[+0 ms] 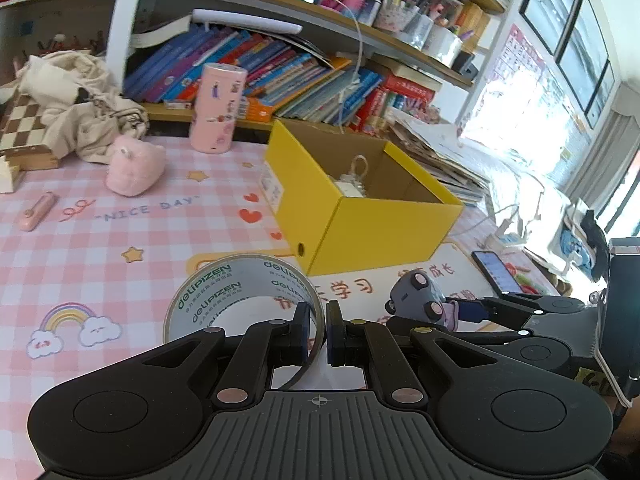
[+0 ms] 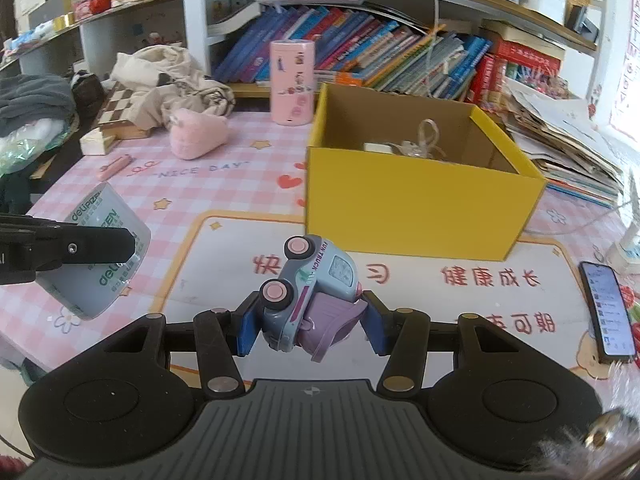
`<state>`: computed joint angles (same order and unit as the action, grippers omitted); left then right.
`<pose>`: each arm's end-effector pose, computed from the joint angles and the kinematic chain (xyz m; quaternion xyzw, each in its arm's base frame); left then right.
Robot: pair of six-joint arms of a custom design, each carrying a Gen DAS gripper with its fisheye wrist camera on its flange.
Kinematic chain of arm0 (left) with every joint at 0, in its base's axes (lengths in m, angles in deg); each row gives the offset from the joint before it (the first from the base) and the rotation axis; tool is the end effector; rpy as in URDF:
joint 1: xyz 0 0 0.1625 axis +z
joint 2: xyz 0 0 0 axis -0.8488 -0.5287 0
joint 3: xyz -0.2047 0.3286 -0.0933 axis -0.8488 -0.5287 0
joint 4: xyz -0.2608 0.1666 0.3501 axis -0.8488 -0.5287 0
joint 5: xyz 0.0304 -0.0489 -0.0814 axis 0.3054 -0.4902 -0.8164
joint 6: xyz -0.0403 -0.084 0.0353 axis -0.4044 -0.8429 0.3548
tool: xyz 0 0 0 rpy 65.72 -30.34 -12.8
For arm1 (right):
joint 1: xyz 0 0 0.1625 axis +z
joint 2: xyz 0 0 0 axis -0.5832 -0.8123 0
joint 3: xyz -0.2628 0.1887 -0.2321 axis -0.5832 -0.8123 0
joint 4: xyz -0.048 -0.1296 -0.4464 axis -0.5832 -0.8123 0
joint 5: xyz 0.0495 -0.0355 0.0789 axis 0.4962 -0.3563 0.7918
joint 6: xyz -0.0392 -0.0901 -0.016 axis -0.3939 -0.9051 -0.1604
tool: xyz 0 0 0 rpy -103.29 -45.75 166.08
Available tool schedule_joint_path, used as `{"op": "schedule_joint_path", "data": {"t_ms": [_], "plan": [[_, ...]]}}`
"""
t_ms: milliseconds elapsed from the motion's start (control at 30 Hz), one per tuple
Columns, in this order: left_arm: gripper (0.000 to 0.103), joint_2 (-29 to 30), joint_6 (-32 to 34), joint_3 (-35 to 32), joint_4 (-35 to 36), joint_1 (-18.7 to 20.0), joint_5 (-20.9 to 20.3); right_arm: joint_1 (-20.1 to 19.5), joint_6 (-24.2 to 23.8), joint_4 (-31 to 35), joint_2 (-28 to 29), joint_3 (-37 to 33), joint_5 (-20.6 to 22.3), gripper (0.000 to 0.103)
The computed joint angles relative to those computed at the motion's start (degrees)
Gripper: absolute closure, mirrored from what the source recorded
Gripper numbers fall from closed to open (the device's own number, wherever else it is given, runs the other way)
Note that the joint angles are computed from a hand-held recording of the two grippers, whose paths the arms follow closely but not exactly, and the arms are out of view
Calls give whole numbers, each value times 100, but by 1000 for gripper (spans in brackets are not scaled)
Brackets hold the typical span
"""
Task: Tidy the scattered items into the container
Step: 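Carry the toy car and tape roll toward the yellow box with both tools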
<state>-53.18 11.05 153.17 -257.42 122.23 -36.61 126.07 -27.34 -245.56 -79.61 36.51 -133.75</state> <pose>-0.1781 -0.7344 0.0525 0.2941 0.9064 -0.2858 0.1019 0.0905 -0.6924 0.1223 0.1653 -0.8464 0.3653 0.3505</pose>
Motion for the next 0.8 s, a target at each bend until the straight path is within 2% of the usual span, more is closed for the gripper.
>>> {"op": "schedule_joint_path", "data": {"t_ms": [800], "plan": [[96, 688, 326, -845, 650, -179, -458, -275, 111, -272, -366, 128, -208, 53]]}}
